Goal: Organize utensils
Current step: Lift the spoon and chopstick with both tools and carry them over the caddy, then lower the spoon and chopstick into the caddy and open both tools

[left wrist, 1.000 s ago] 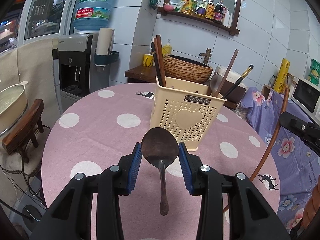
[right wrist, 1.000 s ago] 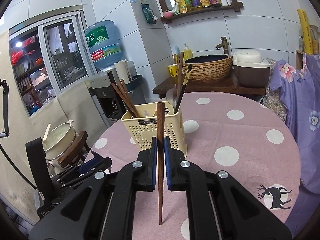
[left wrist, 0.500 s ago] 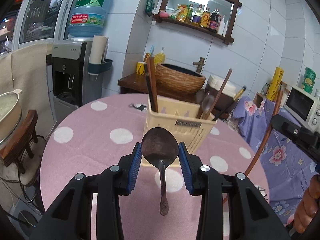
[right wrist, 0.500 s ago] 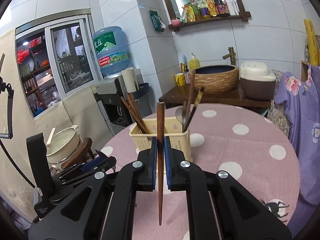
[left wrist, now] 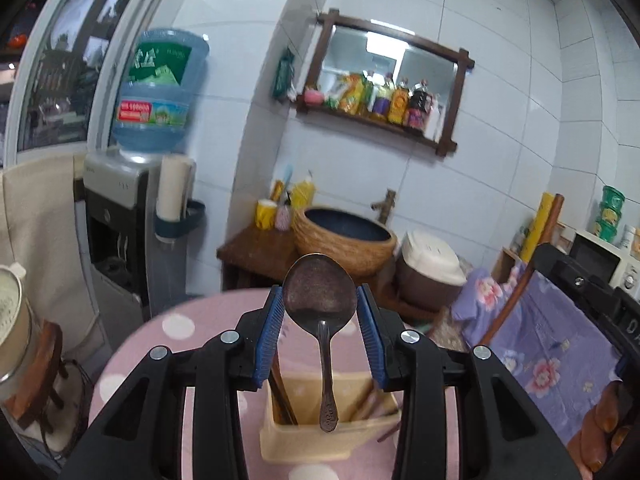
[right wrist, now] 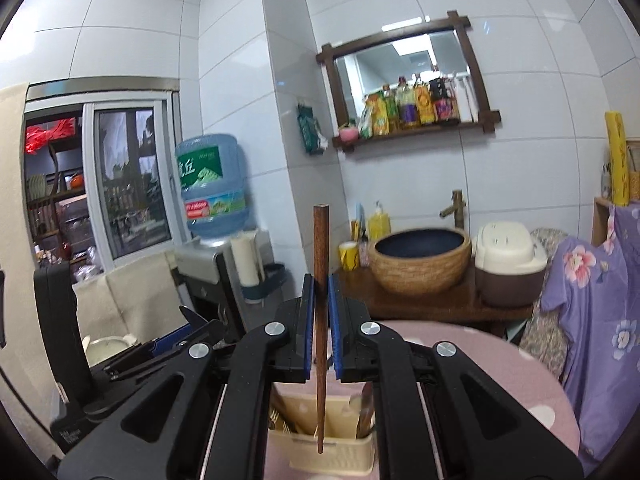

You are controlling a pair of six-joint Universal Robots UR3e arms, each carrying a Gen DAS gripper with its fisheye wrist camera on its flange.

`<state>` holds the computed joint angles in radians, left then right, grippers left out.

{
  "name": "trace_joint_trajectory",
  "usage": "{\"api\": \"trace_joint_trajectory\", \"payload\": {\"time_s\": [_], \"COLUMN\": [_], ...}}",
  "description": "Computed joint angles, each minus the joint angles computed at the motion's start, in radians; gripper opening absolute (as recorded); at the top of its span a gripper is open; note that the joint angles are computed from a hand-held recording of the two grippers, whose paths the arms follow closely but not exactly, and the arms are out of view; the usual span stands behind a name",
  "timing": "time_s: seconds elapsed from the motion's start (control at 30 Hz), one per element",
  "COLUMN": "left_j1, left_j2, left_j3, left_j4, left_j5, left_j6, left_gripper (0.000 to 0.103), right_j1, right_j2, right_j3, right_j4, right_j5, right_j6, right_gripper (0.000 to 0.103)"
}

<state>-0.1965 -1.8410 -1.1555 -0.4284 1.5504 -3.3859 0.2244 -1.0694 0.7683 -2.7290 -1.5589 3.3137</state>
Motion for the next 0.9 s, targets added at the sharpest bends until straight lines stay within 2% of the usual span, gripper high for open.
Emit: {"api": "trace_joint_trajectory", "payload": {"time_s": [0.13, 0.23, 0.53, 0.63, 0.9], "left_j1": [-0.026, -0.047, -0.028, -0.044, -0.035], "left_j2": [-0.108, -0.152, -0.121, -0.127, -0.146], "left_j3": [0.081, 0.075, -0.145, -0.162, -0.173], "left_j4": [0.035, 0.039, 0.148, 0.152, 0.113], "left_j5": [0.061, 0.094, 0.036, 0.057, 0.043], "left_j6": [0.023, 0.036, 0.029, 0.046, 0.040], "left_gripper": [0.037, 0.037, 0.038, 0.038, 0.038], "right_j1": [0.018, 0.030, 0.039, 0.047, 0.038], "right_j2": [0.170, 0.250, 0.220, 0.223, 0.217], "right_j3": [-0.232, -0.280, -0.012, 0.019, 0.060], "right_j4": [0.067, 0.074, -0.054, -0.067, -0.059], "right_j5": [-0.055, -0.092, -0.091, -0.097, -0.100], "right_j6": [-0.005, -0.007, -0.023, -0.043, -0.028], "right_gripper": [0.008, 0.008, 0.008, 0.008, 0.008]}}
